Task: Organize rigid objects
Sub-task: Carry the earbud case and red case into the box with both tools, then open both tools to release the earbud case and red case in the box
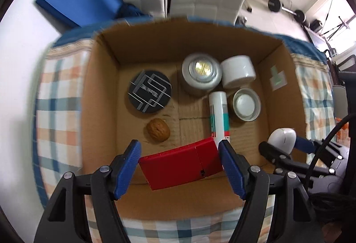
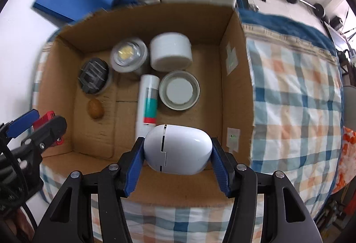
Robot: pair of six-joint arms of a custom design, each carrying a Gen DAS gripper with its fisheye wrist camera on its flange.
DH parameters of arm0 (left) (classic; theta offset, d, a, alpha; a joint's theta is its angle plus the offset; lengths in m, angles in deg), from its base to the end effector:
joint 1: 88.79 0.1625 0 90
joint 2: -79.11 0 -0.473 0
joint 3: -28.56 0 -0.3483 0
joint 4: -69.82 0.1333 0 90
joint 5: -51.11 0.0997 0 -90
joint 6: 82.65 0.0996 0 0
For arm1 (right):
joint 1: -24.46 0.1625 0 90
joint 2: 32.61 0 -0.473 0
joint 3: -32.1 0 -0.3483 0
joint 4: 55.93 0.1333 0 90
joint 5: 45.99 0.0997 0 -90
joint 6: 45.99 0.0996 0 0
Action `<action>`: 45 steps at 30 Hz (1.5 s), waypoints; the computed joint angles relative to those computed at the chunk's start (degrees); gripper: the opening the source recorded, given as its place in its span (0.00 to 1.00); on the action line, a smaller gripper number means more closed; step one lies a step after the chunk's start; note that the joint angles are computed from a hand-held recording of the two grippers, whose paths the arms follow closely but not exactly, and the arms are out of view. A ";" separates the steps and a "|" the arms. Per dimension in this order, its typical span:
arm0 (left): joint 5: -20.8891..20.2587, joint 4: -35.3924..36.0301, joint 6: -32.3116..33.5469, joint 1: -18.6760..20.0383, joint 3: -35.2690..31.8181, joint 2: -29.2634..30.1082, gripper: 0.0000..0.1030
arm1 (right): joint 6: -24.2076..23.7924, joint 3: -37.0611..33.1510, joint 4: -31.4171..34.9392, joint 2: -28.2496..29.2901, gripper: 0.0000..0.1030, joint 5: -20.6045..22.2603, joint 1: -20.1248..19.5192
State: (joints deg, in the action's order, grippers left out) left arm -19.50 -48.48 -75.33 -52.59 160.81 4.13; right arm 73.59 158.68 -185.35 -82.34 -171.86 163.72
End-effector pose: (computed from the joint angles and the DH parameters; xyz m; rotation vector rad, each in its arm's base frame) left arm -0.1863 -0.3425 0.1959 1.4221 2.1825 0.4423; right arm 0.3634 -0.2141 0.0595 -1.1447 -2.0734 0.6809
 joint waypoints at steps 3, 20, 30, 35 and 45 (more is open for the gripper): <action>0.82 -1.68 0.50 1.18 0.59 4.76 0.68 | -3.32 4.44 -9.84 1.30 0.58 1.24 -3.31; -0.31 -2.32 -0.89 4.30 -2.21 15.72 0.68 | -12.98 14.52 -29.72 3.42 0.58 4.06 -13.08; 1.53 0.21 -2.70 3.63 -4.63 16.20 0.95 | -14.96 18.42 -34.96 2.21 0.65 4.26 -14.32; 1.92 1.01 -3.26 3.55 -5.07 12.86 0.99 | -14.07 15.80 -29.52 0.62 0.73 3.86 -12.89; 2.69 1.77 -3.53 2.47 -5.37 1.51 1.00 | -5.66 6.40 -6.47 -3.78 1.00 1.62 -5.75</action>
